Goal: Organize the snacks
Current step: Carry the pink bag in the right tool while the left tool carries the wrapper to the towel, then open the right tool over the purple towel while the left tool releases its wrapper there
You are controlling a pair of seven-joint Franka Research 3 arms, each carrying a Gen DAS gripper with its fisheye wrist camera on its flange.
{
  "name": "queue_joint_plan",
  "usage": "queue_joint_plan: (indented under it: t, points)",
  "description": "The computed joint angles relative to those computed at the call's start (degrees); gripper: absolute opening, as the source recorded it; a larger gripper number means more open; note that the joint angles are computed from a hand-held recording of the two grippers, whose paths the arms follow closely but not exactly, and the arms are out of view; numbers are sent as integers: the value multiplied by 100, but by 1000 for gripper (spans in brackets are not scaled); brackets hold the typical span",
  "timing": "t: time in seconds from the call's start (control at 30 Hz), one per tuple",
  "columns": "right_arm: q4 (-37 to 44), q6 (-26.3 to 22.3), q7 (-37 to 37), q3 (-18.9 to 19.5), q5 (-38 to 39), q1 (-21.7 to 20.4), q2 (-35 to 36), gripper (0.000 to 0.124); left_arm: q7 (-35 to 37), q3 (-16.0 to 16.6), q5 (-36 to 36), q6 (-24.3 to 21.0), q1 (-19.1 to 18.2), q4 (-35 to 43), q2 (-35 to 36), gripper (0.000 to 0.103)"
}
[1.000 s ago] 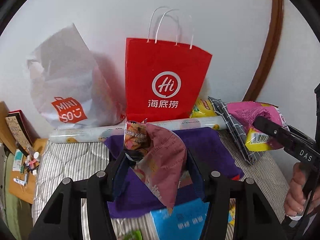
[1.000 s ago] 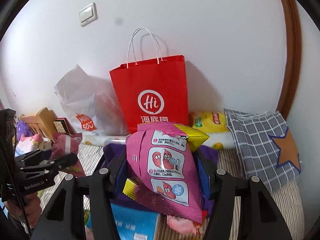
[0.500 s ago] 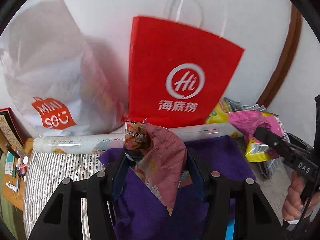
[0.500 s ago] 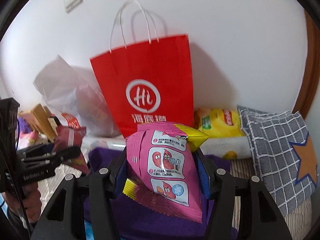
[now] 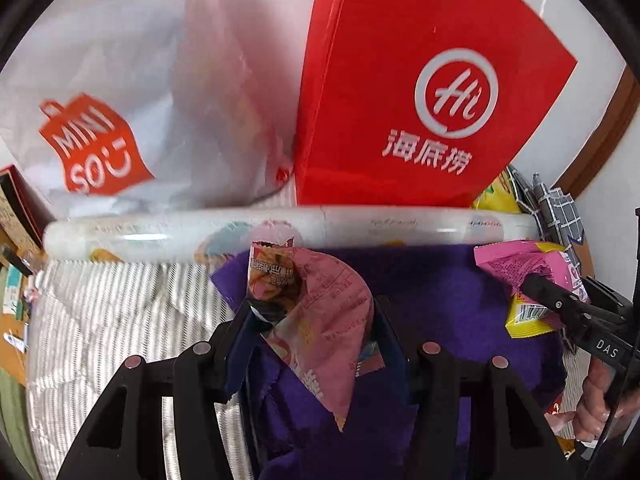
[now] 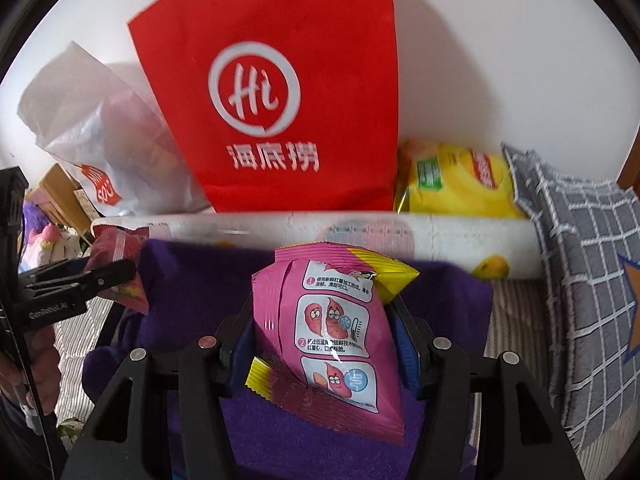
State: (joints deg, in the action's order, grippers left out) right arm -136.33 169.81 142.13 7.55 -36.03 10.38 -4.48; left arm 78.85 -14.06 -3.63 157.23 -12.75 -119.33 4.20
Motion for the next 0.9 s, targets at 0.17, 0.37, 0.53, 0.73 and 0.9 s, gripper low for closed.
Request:
queue_joint_plan:
  t: [0.17,0.37,0.53,0.73,0.9]
  points:
    - [85,-265,-285,-51,233,122,94,58,-35,-21,88,-92,-22,37,88,54]
    - [163,-466,-740,-131,726,271,181,58,74,-50,-14,-244,-21,96,129,54]
    - [253,-595,-923,-196,952,364,277,59,52,-51,67,-367,-29,202,230,55]
    - [359,-786,-1127,-253,1181,463,362,59,-13,-71,127,-523,-28,320,327,55]
    - [366,-769,-1190,-269,1284,516,318,63,90,-99,49,-503,-18,306,303,55]
